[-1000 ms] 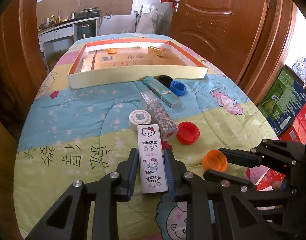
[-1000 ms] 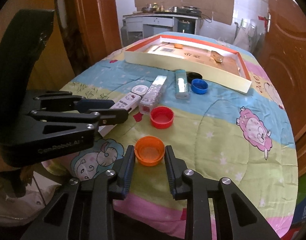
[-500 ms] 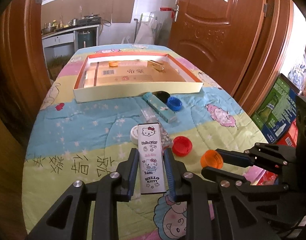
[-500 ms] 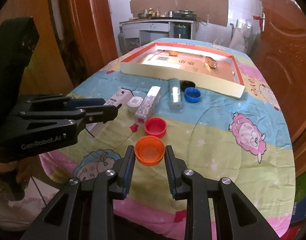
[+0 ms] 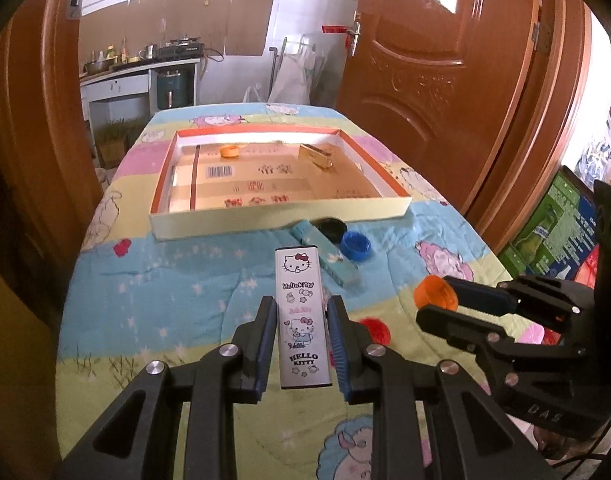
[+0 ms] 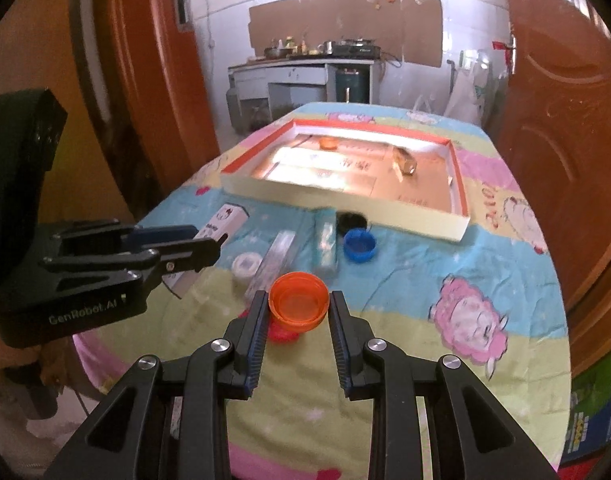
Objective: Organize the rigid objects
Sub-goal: 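Carry the Hello Kitty box and orange cap over the tray and lower them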
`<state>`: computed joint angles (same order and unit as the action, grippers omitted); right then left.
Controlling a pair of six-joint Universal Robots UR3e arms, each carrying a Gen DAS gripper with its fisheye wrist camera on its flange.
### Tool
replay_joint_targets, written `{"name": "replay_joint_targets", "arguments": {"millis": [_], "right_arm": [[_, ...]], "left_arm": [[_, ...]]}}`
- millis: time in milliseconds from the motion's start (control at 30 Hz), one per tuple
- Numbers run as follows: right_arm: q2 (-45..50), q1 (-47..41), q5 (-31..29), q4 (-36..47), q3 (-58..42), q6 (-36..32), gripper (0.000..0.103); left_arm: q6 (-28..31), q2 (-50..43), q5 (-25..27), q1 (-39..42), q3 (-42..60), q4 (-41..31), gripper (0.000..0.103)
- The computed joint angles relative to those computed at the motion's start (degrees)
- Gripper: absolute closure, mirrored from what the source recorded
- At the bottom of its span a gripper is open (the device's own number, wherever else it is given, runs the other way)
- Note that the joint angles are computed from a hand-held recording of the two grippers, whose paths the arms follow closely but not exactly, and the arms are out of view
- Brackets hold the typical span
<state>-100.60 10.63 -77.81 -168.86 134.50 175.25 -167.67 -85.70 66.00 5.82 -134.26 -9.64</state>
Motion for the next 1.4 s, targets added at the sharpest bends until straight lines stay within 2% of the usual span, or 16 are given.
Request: {"name": "replay_joint_targets", "arguments": {"millis": [700, 1400], "right_arm": [[9.3, -8.4, 5.7, 2.6, -12.7, -2.7, 0.073], [22.1, -11.2, 6.2, 4.6, -27.0, -4.2, 0.073]], "left_arm": [[-3.9, -15.2, 4.0, -4.9, 22.7, -4.6, 0.076], [-3.9, -32.3, 6.3, -8.0, 48.1, -14.2, 0.076]]}}
